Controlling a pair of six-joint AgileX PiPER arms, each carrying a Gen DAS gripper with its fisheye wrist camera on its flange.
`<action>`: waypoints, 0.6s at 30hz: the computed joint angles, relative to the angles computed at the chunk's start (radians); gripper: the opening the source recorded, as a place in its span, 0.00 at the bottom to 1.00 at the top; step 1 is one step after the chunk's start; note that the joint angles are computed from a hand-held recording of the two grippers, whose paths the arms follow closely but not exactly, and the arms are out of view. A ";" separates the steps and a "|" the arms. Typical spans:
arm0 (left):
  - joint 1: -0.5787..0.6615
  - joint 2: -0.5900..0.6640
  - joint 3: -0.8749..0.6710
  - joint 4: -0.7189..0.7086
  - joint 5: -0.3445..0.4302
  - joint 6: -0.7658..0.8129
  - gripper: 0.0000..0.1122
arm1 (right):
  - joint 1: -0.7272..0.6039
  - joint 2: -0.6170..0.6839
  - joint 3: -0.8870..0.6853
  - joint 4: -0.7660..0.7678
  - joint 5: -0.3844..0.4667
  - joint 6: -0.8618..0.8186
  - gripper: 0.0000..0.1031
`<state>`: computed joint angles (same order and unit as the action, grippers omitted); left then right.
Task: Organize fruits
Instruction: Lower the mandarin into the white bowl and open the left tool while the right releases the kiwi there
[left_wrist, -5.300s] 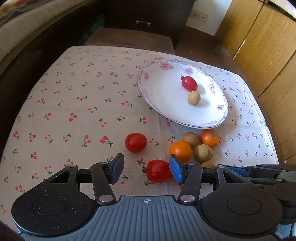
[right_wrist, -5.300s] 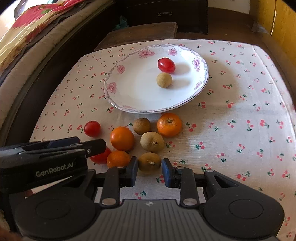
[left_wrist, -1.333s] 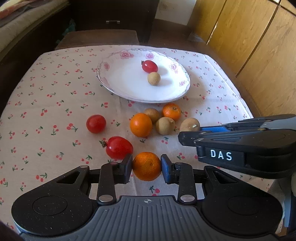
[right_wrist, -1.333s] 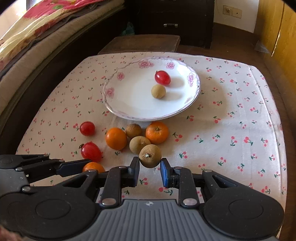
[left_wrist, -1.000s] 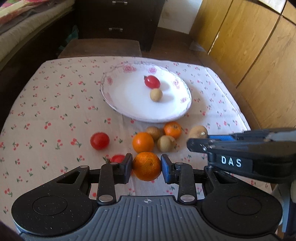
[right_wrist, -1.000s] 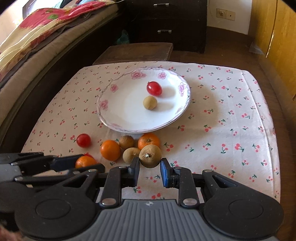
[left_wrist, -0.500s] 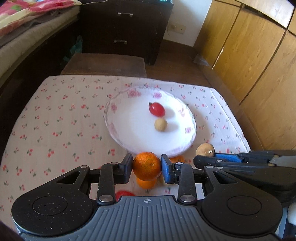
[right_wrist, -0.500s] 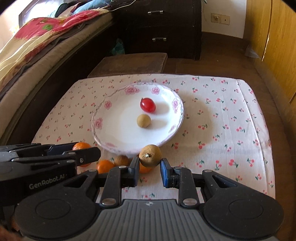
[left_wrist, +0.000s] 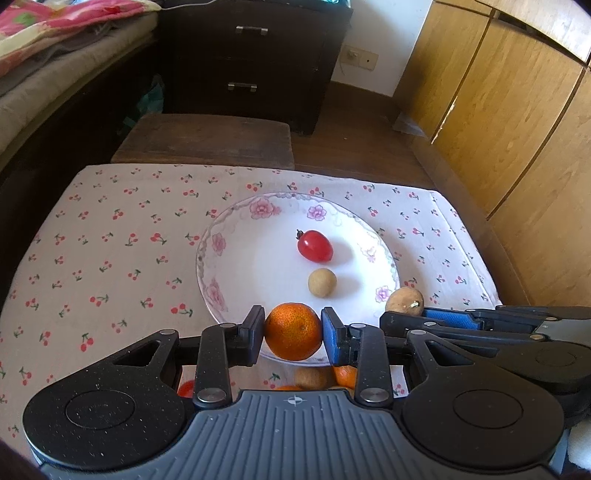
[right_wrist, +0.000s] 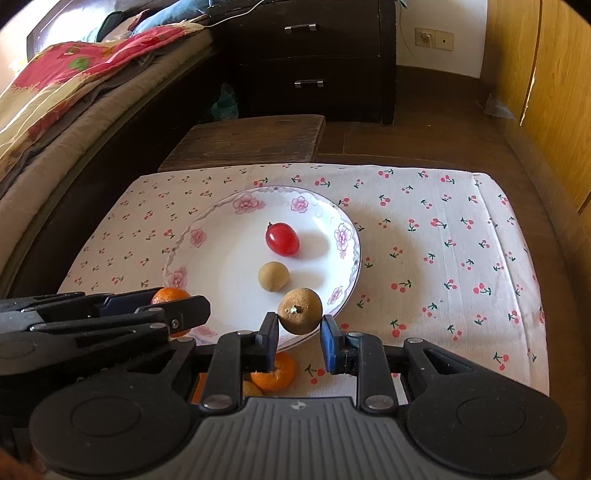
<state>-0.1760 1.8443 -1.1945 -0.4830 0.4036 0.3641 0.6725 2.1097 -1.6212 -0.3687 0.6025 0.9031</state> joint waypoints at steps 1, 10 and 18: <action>0.000 0.007 -0.007 0.008 0.001 -0.010 0.37 | -0.003 0.004 -0.006 0.005 0.002 -0.005 0.25; 0.011 0.054 -0.053 0.040 0.011 -0.059 0.37 | -0.011 0.054 -0.072 0.036 0.021 -0.046 0.25; 0.010 0.065 -0.059 0.051 0.009 -0.080 0.37 | -0.017 0.058 -0.076 0.040 0.010 -0.043 0.25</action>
<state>-0.1663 1.9088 -1.2534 -0.4317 0.4129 0.2845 0.6558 2.1682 -1.6968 -0.3285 0.6121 0.8598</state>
